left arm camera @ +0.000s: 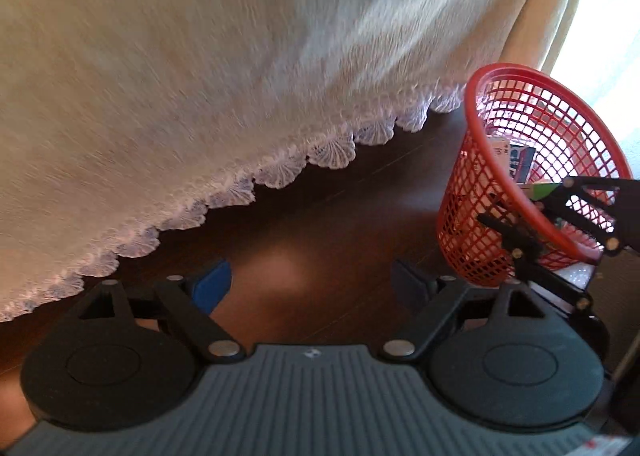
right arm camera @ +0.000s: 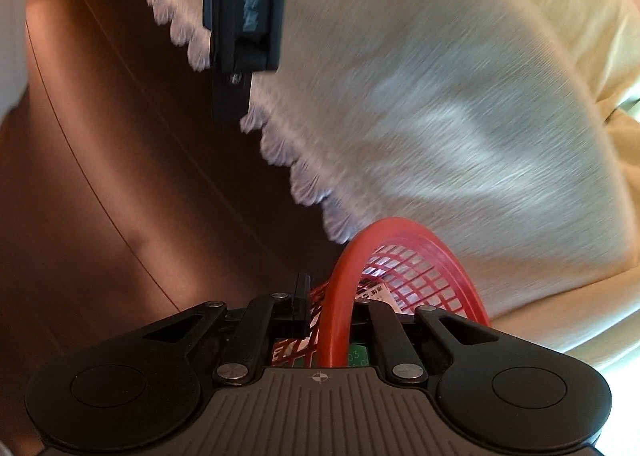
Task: Organize objects
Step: 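Lower the red basket with the right tool onto the wooden floor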
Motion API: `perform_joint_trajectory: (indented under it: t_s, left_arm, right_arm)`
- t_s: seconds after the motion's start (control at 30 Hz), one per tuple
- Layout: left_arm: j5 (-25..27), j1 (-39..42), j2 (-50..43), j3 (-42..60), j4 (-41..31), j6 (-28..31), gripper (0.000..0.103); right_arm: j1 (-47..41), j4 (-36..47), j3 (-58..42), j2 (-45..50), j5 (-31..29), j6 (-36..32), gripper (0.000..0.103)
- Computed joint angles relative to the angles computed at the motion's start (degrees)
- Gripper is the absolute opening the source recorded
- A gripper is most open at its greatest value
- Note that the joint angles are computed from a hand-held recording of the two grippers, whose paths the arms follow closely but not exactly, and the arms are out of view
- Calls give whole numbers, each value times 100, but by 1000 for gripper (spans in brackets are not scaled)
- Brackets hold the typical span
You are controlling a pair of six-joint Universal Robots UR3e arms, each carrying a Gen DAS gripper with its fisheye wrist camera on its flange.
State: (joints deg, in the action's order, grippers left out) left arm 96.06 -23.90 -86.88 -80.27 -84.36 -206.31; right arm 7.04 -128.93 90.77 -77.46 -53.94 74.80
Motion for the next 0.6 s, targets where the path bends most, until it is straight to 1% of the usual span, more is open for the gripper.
perform_joint_trajectory:
  t_s: [0.07, 0.13, 0.23, 0.27, 0.3, 0.33, 0.43, 0.47, 0.5, 0.57, 0.6]
  left_arm:
    - [-24, -8, 5, -222, 234, -27, 84]
    - [-30, -29, 9, -428, 476, -33, 84]
    - [-86, -45, -37, -580, 680, -32, 84]
    - [-87, -56, -68, -653, 780, -24, 84]
    - [-94, -57, -54, -666, 782, -10, 84]
    - [-76, -85, -62, -678, 793, -35, 84]
    - [-94, -133, -62, -666, 740, -114, 84]
    - [-93, -154, -63, -651, 712, -137, 84]
    - [-121, -144, -41, -706, 746, -122, 84]
    - [-147, -142, -1, -739, 734, -114, 84]
    - [-162, -144, 23, -734, 714, -113, 84]
  right_arm:
    - [16, -671, 332, 215, 37, 112, 5]
    - [54, -1127, 517, 422, -6, 304, 5]
    - [99, -1638, 715, 653, -20, 576, 6]
    - [51, -1676, 847, 619, 37, 621, 6]
    - [19, -1943, 1043, 607, 121, 666, 6]
    - [11, -2053, 1150, 590, 140, 709, 6]
    - [17, -1838, 1244, 452, 53, 797, 7]
    - [3, -1710, 1342, 310, -35, 732, 8]
    - [96, -1679, 1320, 297, -271, 843, 10]
    - [339, -1823, 1225, 377, -893, 1243, 14]
    - [415, -1691, 1085, 435, -1103, 1351, 18]
